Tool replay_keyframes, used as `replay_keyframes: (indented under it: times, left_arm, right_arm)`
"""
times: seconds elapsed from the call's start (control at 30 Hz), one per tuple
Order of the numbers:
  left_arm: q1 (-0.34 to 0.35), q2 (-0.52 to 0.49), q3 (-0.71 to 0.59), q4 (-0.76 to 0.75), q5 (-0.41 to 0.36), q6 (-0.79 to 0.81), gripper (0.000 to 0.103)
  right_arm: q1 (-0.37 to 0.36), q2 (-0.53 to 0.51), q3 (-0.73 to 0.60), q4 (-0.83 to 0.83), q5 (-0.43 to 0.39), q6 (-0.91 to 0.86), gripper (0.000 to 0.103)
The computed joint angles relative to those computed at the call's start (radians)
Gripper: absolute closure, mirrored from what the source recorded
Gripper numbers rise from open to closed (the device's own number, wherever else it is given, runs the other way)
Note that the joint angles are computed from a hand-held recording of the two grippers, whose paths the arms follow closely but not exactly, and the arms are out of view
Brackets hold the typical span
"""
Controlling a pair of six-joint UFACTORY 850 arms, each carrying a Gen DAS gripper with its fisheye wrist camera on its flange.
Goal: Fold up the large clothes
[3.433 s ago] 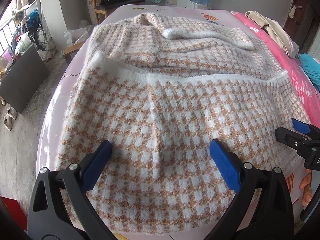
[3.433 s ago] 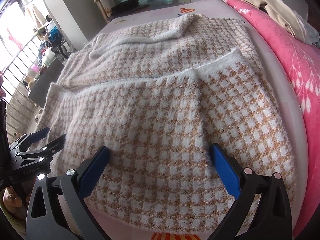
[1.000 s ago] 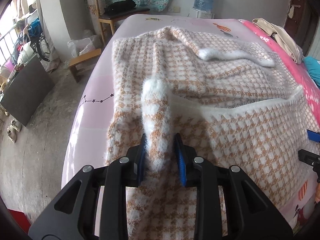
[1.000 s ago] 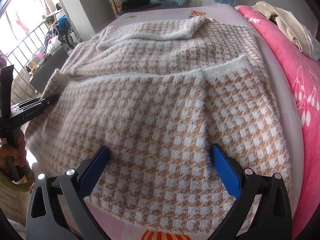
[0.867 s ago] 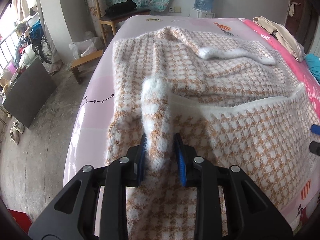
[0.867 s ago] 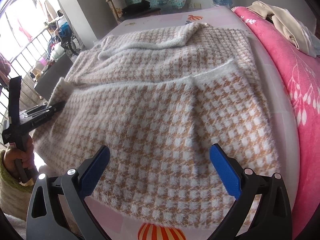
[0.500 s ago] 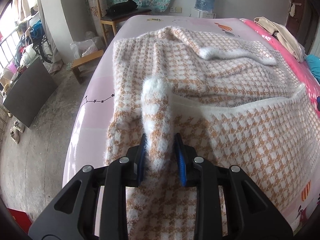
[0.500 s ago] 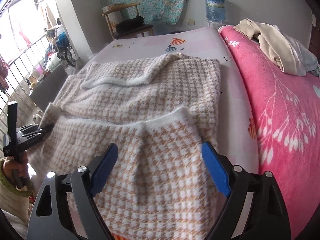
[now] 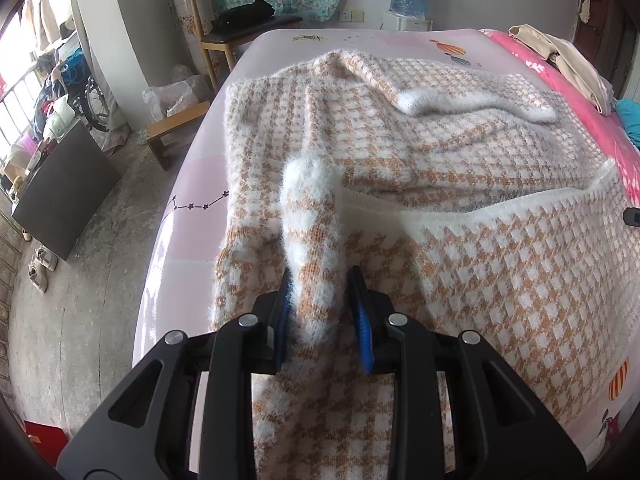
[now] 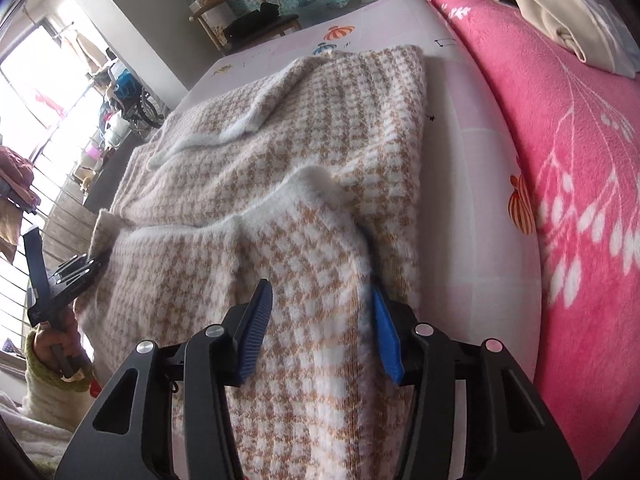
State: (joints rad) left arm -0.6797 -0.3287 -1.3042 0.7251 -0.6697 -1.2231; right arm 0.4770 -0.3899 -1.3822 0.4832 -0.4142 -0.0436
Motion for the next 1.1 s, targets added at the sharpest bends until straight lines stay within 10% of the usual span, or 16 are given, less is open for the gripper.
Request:
replay_keyframes:
  times: [0.6, 1.1]
  left_arm:
    - [-0.015, -0.026, -0.045, -0.025, -0.082, -0.016, 0.076]
    - [-0.01, -0.021, -0.037, -0.028, -0.067, -0.005, 0.076]
  right_arm:
    - [0.122, -0.048, -0.097, -0.804, -0.127, 0.605, 0.076]
    - [0.151, -0.061, -0.131, -0.919, -0.173, 0.695, 0.09]
